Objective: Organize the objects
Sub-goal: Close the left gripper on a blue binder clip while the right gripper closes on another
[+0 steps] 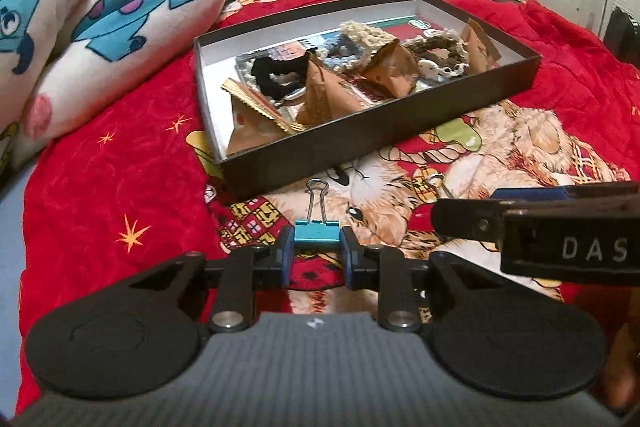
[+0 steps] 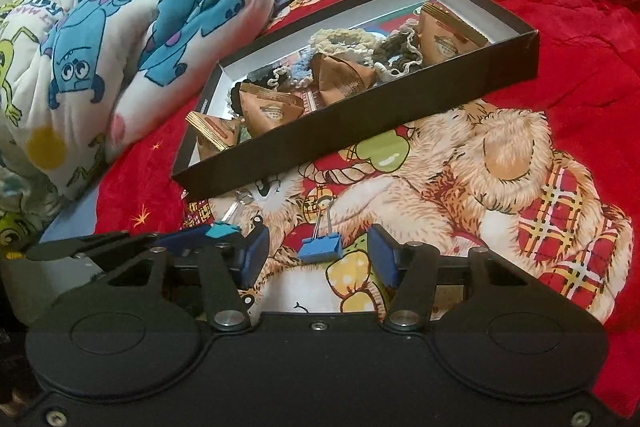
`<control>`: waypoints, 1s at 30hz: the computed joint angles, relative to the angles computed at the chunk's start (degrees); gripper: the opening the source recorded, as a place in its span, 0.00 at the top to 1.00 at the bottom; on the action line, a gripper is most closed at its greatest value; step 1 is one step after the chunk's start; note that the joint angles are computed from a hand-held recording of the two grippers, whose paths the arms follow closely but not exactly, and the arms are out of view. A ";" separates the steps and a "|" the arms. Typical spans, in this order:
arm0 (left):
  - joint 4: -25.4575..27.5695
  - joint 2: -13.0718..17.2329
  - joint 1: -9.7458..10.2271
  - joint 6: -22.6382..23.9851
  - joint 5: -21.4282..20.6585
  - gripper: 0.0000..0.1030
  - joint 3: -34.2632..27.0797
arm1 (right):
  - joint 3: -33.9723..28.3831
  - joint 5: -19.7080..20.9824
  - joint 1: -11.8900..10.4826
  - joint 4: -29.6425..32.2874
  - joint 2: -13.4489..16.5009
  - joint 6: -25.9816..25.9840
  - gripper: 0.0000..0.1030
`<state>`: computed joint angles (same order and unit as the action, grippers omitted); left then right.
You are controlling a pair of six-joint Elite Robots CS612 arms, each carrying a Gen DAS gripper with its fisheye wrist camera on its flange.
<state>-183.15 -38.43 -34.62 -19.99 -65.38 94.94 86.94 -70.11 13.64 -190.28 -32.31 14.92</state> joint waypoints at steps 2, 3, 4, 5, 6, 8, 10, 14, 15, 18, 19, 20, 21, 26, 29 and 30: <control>0.42 -0.06 0.09 -0.45 0.11 0.72 0.00 | -0.12 -0.76 0.23 -0.59 0.21 0.01 0.49; 0.62 -0.05 0.06 -0.61 0.56 0.72 -0.01 | -0.26 -0.98 0.33 -0.79 0.37 0.45 0.49; 0.70 -0.04 0.04 -0.74 0.98 0.72 -0.02 | -0.47 -1.65 0.50 -0.68 0.51 0.52 0.51; 0.90 -0.06 0.05 -0.87 1.13 0.72 -0.02 | -0.66 -2.64 0.72 -0.51 0.62 0.23 0.53; 1.10 -0.12 0.07 -1.14 1.26 0.72 0.02 | -0.80 -3.56 0.91 -0.66 0.75 0.01 0.56; 1.21 -0.27 0.18 -1.86 1.27 0.72 0.15 | -0.88 -4.15 1.07 -1.00 0.92 0.05 0.56; 1.19 -0.39 0.29 -2.34 1.04 0.72 0.29 | -0.93 -4.41 1.15 -0.96 0.97 -0.57 0.59; 1.35 -0.55 0.44 -2.73 0.52 0.72 0.38 | -1.44 -6.64 1.63 -0.34 1.22 -2.35 0.77; 1.41 -0.57 0.44 -2.79 0.50 0.72 0.37 | -1.55 -6.31 1.59 -0.10 1.24 -2.68 0.79; 1.41 -0.52 0.40 -2.71 0.62 0.72 0.34 | -1.75 -6.47 1.68 0.38 1.24 -3.48 0.81; 1.45 -0.50 0.39 -2.67 0.67 0.72 0.31 | -1.81 -6.59 1.73 0.45 1.25 -3.70 0.82; 1.40 -0.45 0.36 -2.59 0.78 0.72 0.27 | -1.82 -6.61 1.75 0.43 1.25 -3.71 0.82; 1.39 -0.43 0.33 -2.54 0.87 0.72 0.26 | -1.84 -6.44 1.70 0.42 1.25 -3.46 0.83; 1.35 -0.32 0.27 -2.53 1.09 0.72 0.19 | -1.74 -4.55 1.11 0.08 1.29 -0.76 0.86; 1.19 -0.36 0.24 -2.69 1.23 0.72 0.27 | -1.55 -4.02 0.92 -0.55 1.28 0.33 0.88; 1.17 -0.43 0.22 -2.82 1.25 0.72 0.36 | -1.50 -3.97 0.89 -0.68 1.25 0.55 0.88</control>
